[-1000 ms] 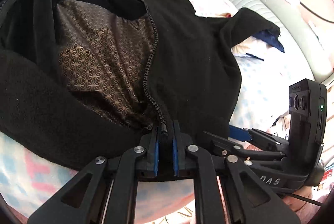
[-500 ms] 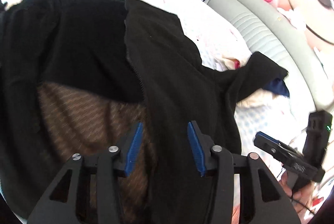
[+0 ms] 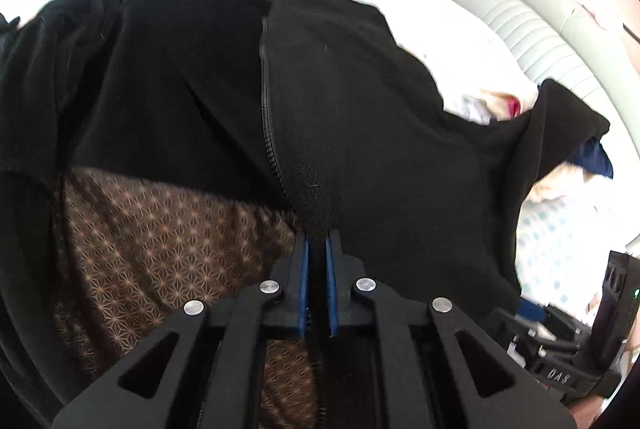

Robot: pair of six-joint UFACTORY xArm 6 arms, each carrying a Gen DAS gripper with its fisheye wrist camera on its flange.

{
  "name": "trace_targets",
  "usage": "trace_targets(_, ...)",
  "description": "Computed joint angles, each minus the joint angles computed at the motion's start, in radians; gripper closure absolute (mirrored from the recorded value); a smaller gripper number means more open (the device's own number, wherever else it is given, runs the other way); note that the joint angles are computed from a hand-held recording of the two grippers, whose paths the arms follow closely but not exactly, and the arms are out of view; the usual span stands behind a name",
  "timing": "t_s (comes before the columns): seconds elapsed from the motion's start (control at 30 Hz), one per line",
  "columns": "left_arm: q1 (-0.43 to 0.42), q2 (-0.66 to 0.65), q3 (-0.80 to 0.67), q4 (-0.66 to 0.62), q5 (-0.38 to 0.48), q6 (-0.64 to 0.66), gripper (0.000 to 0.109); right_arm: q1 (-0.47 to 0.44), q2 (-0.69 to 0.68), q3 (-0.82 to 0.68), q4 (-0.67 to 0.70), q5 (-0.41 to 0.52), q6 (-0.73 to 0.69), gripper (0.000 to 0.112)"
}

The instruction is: Fold clothes

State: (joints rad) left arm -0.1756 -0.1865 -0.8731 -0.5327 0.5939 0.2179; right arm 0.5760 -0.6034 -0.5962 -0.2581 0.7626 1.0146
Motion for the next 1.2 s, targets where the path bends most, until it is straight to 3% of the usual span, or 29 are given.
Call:
trace_targets(0.03, 0.008, 0.005, -0.013, 0.002, 0.026, -0.004, 0.093, -0.001, 0.002, -0.010, 0.001, 0.009, -0.008, 0.045)
trace_targets(0.1, 0.020, -0.009, -0.019, -0.036, 0.026, 0.018, 0.076, -0.007, -0.014, -0.022, 0.005, 0.020, -0.037, 0.046)
trace_targets(0.2, 0.026, -0.020, -0.038, -0.101, -0.014, 0.099, 0.072, -0.045, -0.059, -0.030, 0.020, -0.004, -0.087, 0.046)
trace_targets(0.37, 0.013, 0.135, -0.210, -0.030, 0.012, 0.091, 0.071, -0.160, 0.008, -0.143, 0.060, -0.039, -0.222, 0.046)
trace_targets(0.57, -0.046, 0.381, -0.479, 0.020, 0.084, 0.107, 0.071, -0.268, 0.368, -0.414, 0.150, -0.084, -0.381, 0.047)
trace_targets(0.7, -0.059, 0.562, -0.672, 0.056, 0.149, 0.079, 0.071, -0.292, 0.655, -0.668, 0.070, 0.067, -0.370, 0.048)
trace_targets(0.77, -0.056, 0.616, -0.720, 0.081, 0.163, 0.059, 0.071, -0.301, 0.700, -0.701, 0.012, 0.150, -0.354, 0.059)
trace_targets(0.8, -0.052, 0.635, -0.731, 0.089, 0.165, 0.051, 0.071, -0.304, 0.710, -0.701, -0.009, 0.165, -0.340, 0.061)
trace_targets(0.83, -0.047, 0.645, -0.733, 0.074, 0.164, 0.062, 0.071, -0.308, 0.696, -0.678, -0.026, 0.158, -0.323, 0.072)
trace_targets(0.9, -0.033, 0.653, -0.728, 0.019, 0.168, 0.101, 0.072, -0.316, 0.654, -0.635, -0.059, 0.155, -0.280, 0.081)
trace_targets(1.03, -0.031, 0.653, -0.767, 0.063, 0.199, 0.068, 0.072, -0.330, 0.551, -0.546, -0.028, 0.111, -0.235, 0.081)
trace_targets(1.1, -0.044, 0.654, -0.795, 0.080, 0.171, 0.085, 0.071, -0.331, 0.504, -0.514, -0.009, 0.092, -0.228, 0.076)
trace_targets(1.17, -0.057, 0.704, -0.896, 0.094, 0.197, 0.089, 0.071, -0.335, 0.502, -0.523, 0.012, 0.048, -0.269, 0.058)
trace_targets(1.2, -0.064, 0.751, -0.977, 0.117, 0.228, 0.065, 0.071, -0.338, 0.511, -0.536, 0.024, 0.021, -0.300, 0.056)
